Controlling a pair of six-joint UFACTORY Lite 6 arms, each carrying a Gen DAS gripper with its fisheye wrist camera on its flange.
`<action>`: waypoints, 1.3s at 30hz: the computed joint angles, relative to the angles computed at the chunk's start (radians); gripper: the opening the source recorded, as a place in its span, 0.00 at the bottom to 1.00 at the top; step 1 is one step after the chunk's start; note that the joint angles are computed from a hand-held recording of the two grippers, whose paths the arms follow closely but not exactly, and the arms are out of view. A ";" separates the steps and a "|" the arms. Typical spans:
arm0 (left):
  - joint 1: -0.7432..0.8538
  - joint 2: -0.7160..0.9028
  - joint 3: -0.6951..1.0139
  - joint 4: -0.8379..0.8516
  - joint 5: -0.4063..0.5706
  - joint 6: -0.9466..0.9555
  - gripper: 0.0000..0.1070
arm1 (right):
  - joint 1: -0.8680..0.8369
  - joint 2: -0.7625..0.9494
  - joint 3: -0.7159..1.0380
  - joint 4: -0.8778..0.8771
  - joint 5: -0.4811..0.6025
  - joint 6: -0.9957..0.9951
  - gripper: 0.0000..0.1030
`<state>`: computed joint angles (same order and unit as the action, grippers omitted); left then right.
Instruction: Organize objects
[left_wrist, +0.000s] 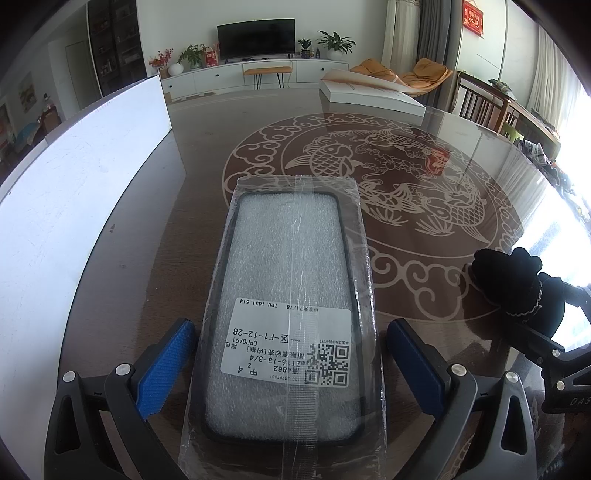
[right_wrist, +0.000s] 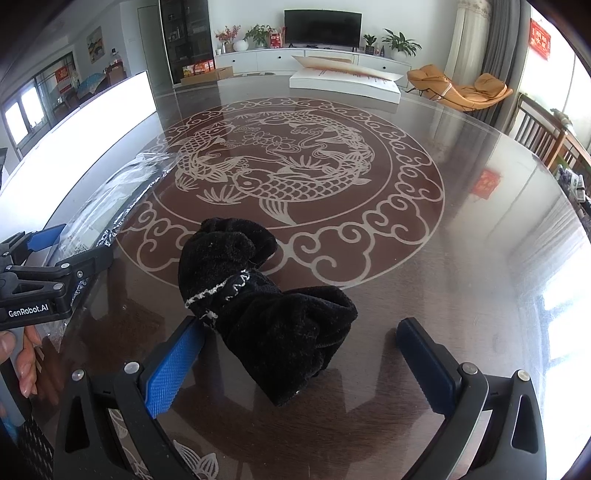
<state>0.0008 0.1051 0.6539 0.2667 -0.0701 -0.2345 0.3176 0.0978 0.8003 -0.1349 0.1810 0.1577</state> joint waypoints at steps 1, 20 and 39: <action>0.000 0.000 0.000 0.001 0.000 -0.001 0.96 | -0.003 0.020 0.038 0.061 0.052 -0.072 1.00; 0.001 0.002 0.001 0.002 -0.001 -0.001 0.96 | -0.020 0.088 0.157 -0.168 0.171 0.333 0.92; 0.001 0.002 0.002 -0.006 -0.001 0.006 0.96 | -0.031 0.081 0.141 -0.100 0.179 0.231 1.00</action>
<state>0.0014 0.1076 0.6556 0.2608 -0.0710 -0.2289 0.2868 0.1793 0.9417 -0.2347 0.3597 0.3889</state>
